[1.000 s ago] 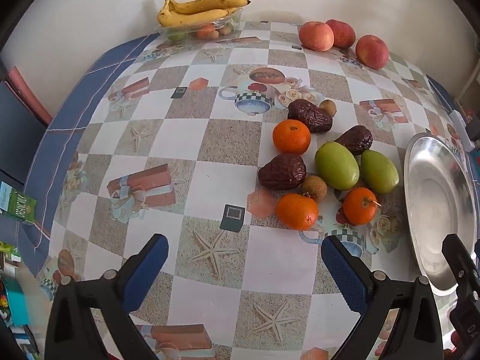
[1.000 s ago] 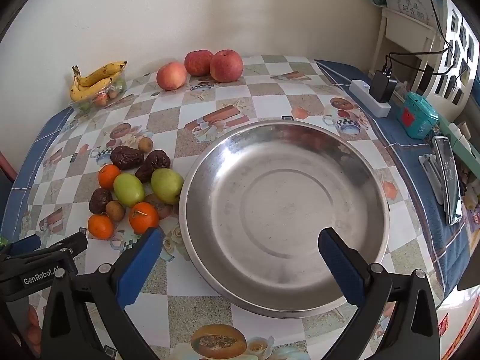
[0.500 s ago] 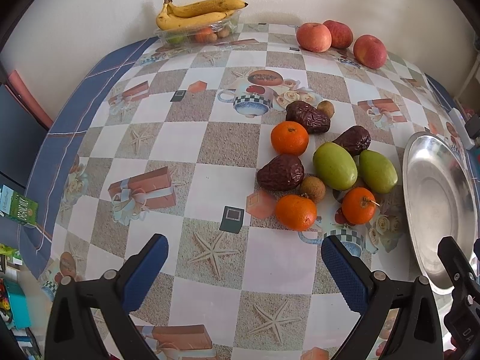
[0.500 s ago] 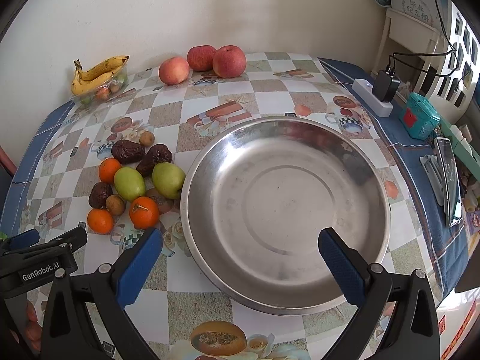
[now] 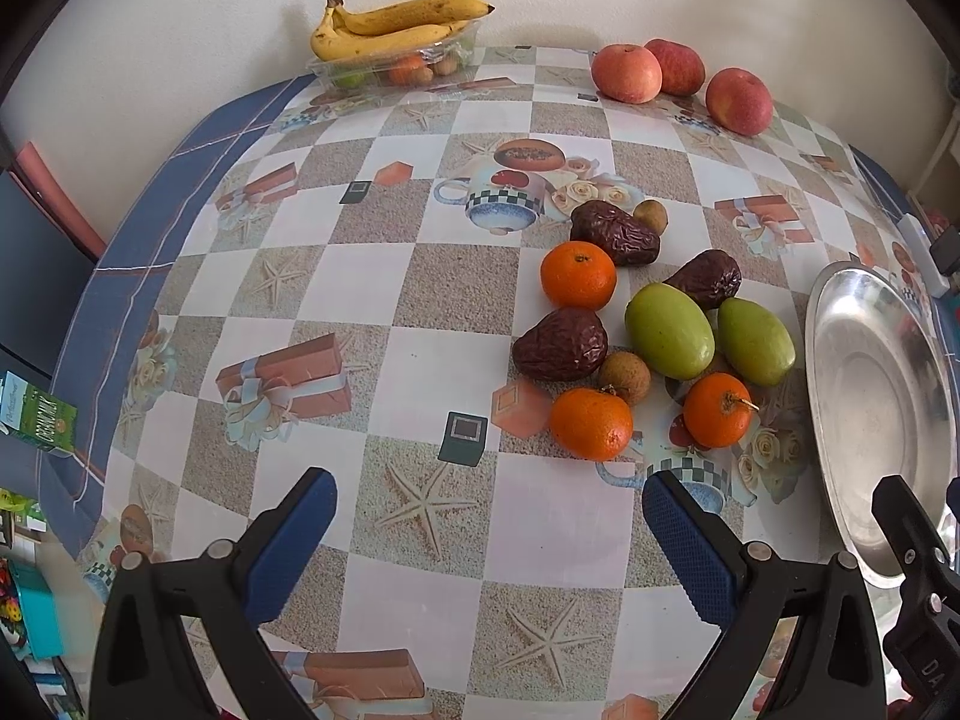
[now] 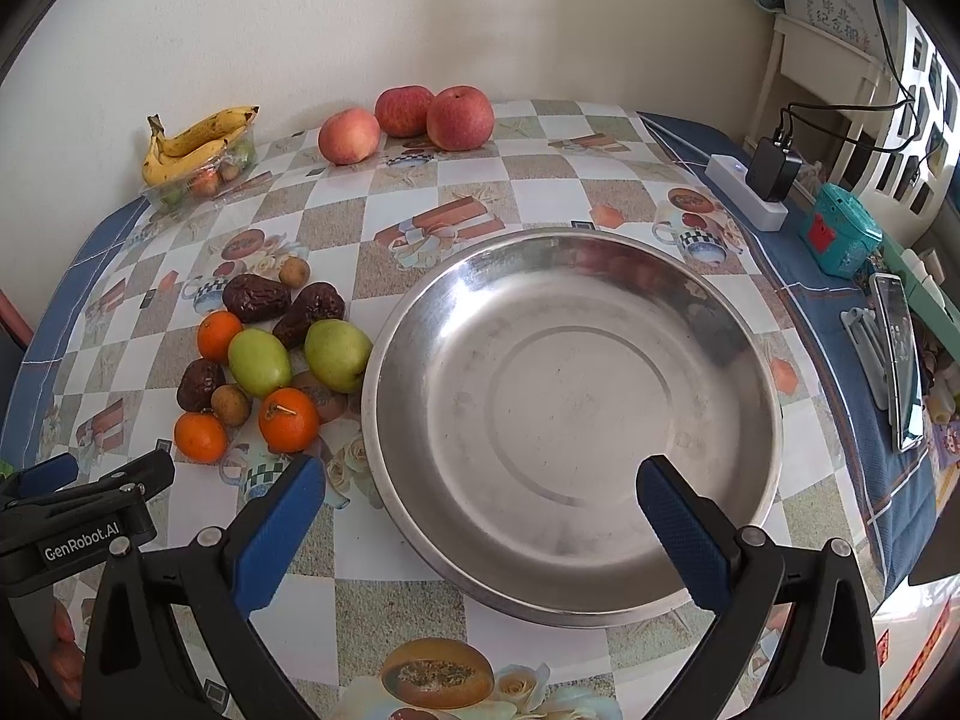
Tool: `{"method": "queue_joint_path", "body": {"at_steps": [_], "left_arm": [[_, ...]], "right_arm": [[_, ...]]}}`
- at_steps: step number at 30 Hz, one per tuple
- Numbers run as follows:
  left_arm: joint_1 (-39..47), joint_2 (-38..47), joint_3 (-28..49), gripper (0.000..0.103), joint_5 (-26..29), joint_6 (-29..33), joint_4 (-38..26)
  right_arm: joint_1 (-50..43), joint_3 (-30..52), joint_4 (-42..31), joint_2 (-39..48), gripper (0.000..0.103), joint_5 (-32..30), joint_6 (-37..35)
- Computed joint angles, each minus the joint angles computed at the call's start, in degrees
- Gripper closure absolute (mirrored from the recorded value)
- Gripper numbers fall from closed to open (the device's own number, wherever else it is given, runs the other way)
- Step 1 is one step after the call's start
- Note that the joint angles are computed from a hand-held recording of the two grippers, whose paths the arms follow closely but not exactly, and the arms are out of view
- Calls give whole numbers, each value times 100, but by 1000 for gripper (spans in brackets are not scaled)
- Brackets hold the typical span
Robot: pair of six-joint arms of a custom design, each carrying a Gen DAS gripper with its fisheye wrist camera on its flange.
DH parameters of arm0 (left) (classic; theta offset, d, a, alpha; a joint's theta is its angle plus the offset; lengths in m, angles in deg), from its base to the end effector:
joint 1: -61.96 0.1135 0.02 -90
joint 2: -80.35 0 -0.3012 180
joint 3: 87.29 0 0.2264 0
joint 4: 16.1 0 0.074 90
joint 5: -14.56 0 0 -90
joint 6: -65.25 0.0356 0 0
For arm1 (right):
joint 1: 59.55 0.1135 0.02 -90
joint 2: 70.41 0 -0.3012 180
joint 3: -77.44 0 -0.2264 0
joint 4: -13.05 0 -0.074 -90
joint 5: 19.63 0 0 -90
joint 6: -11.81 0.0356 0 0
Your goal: Organize fruits
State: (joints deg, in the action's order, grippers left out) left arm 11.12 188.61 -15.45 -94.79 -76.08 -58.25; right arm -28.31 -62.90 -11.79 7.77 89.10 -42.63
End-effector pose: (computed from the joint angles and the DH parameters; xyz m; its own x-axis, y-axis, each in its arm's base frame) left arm 0.2099 -0.2390 0.1597 -0.9256 -0.0301 -0.3774 -0.0520 0.9975 0.0482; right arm 0.1630 0.0855 0.1710 -0.8358 0.1372 -0.5317 0.1450 0.9891 0.0273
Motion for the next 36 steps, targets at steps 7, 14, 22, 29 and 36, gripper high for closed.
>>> {"method": "queue_joint_path", "body": {"at_steps": [7,14,22,29,36], "left_arm": [[-14,-5,10,0,-27,46,-11],[-67,11,32,0,-101,120,-9],[-71,-4,18,0,-132,117,-9],[-100,-25,22,0,-335,117,-37],[-158,-64,-78,0,-399,189,197]], "right_arm": [[22,42,-48,37,0,-3,-23],[38,48,-39,60,0,-11,-29],[37,41,-34,67,0,-31,-33],[49,68,-63,86,0,-58,-68],[58,92,-64,135,0,-91,-124]]}}
